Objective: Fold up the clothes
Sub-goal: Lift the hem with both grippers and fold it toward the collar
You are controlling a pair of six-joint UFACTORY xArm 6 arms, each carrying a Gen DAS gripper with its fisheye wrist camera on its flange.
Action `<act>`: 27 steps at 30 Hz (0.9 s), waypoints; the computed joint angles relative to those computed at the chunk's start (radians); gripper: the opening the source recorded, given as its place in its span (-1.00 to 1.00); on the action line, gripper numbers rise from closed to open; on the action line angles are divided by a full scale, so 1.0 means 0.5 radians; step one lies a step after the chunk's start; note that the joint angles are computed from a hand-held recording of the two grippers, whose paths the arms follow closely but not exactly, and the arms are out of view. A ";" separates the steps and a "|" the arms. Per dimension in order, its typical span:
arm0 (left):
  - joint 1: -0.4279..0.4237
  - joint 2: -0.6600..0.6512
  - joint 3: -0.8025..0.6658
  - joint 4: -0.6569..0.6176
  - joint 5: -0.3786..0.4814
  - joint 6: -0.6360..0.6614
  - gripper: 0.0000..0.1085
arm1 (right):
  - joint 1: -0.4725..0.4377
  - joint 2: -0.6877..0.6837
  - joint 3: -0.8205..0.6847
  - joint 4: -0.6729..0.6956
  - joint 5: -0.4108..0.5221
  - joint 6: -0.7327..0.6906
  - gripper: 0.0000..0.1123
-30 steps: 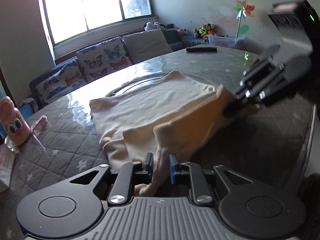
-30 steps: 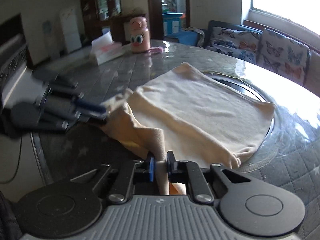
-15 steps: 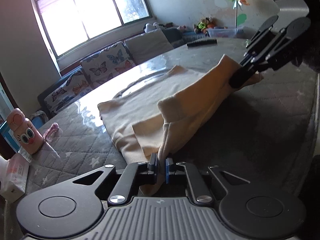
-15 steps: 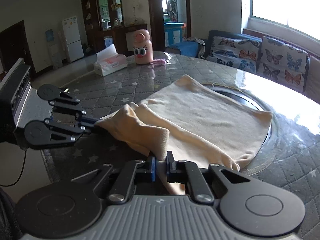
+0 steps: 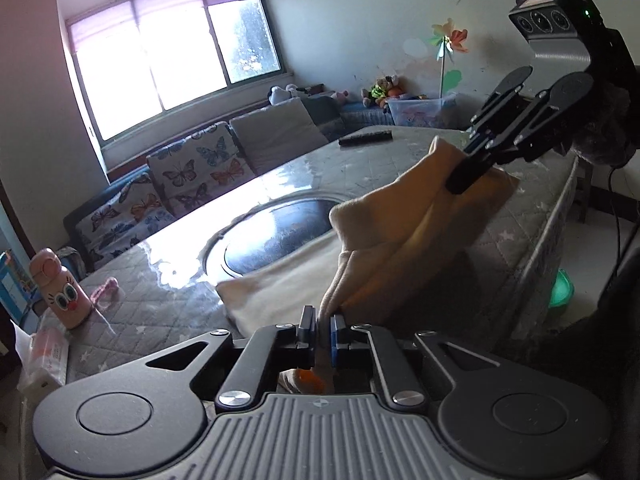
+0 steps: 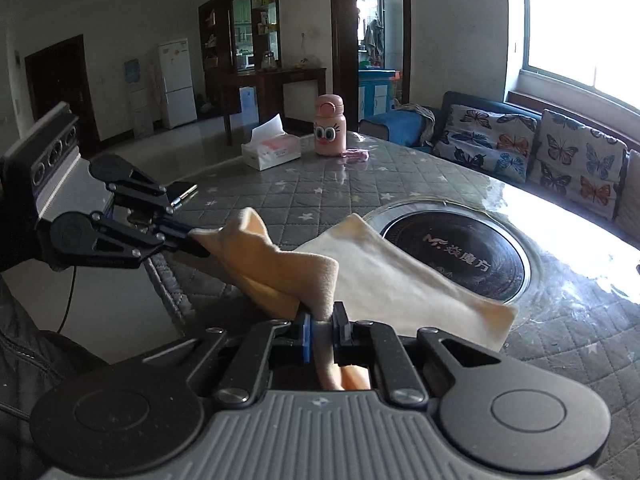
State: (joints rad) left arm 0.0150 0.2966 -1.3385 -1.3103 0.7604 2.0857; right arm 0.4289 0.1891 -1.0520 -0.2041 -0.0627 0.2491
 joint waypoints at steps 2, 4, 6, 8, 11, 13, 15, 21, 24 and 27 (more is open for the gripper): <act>-0.033 0.066 -0.088 -0.015 -0.035 -0.040 -0.86 | -0.036 0.026 -0.043 -0.159 0.015 0.153 -0.84; -0.066 0.150 -0.198 -0.021 -0.068 -0.067 -0.86 | -0.070 0.073 -0.101 -0.139 0.021 0.175 -0.84; -0.117 0.270 -0.359 0.014 -0.124 -0.158 -0.86 | -0.089 0.132 -0.176 0.006 0.038 0.072 -0.84; -0.163 0.418 -0.556 0.095 -0.167 -0.290 -0.86 | -0.109 0.211 -0.282 0.173 0.073 -0.053 -0.84; -0.221 0.682 -0.913 0.270 -0.204 -0.537 -0.86 | -0.151 0.323 -0.417 0.223 0.114 -0.077 -0.84; -0.256 0.873 -1.174 0.431 -0.207 -0.737 -0.86 | -0.198 0.433 -0.565 0.179 0.183 -0.022 -0.84; -0.295 1.089 -1.458 0.620 -0.227 -0.957 -0.86 | -0.236 0.575 -0.739 0.259 0.262 -0.055 -0.84; -0.351 1.769 -2.365 1.266 -0.133 -1.706 -0.79 | -0.324 0.937 -1.127 0.141 0.407 0.210 -0.76; -0.353 1.856 -2.487 1.303 -0.139 -1.744 -0.69 | -0.376 1.087 -1.274 -0.261 0.512 0.642 -0.68; -0.346 1.902 -2.573 1.328 -0.128 -1.780 -0.57 | -0.415 1.041 -1.195 -0.462 0.472 0.867 -0.51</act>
State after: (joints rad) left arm -0.1581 1.2477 -2.6248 -0.6461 0.6964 1.1957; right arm 0.2216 0.7097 -1.6498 -0.4349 0.1735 0.6827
